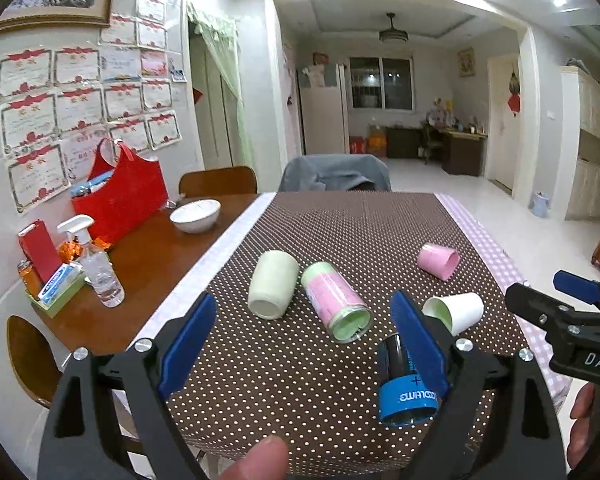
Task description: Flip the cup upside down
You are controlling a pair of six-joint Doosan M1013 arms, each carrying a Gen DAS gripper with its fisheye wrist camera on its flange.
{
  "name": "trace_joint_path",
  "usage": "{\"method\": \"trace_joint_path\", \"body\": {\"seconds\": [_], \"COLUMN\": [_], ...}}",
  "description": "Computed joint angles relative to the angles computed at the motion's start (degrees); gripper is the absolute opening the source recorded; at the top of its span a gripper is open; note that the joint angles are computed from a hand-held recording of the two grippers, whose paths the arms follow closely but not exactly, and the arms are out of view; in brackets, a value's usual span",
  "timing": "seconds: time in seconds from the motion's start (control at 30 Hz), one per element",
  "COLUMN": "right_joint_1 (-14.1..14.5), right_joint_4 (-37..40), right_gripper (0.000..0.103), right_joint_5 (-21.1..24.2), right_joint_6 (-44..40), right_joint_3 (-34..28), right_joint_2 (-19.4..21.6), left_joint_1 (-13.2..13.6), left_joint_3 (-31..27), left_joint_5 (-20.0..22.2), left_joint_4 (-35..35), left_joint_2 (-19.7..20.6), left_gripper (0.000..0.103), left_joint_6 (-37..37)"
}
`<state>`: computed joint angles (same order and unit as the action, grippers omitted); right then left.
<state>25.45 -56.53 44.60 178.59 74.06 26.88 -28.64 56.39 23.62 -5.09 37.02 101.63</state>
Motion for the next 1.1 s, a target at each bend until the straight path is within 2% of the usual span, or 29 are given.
{"method": "trace_joint_path", "body": {"seconds": [0.23,0.4,0.63,1.1], "right_joint_1": [0.71,1.28,1.83,2.08], "right_joint_4": [-1.24,-2.75,-4.14,-5.34], "right_gripper": [0.097,0.097,0.097,0.097], "right_joint_5": [-0.15,0.11,0.19,-0.02], "right_joint_6": [0.37,0.78,0.52,0.24], "right_joint_3": [-0.37,-0.80,-1.40,-1.94], "right_joint_2": [0.03,-0.03,0.05,-0.03], "left_joint_1": [0.37,0.58,0.77,1.06], "left_joint_3": [2.75,4.06,5.06,6.11], "left_joint_5": [-3.00,-4.64,-5.74,-7.14], "left_joint_4": [0.96,-0.39,-2.82,-2.87], "left_joint_2": [-1.75,-2.57,-3.38,-4.15], "left_gripper": [0.088,0.088,0.088,0.088], "left_joint_6": [-2.97,-2.15,-0.11,-0.62]}}
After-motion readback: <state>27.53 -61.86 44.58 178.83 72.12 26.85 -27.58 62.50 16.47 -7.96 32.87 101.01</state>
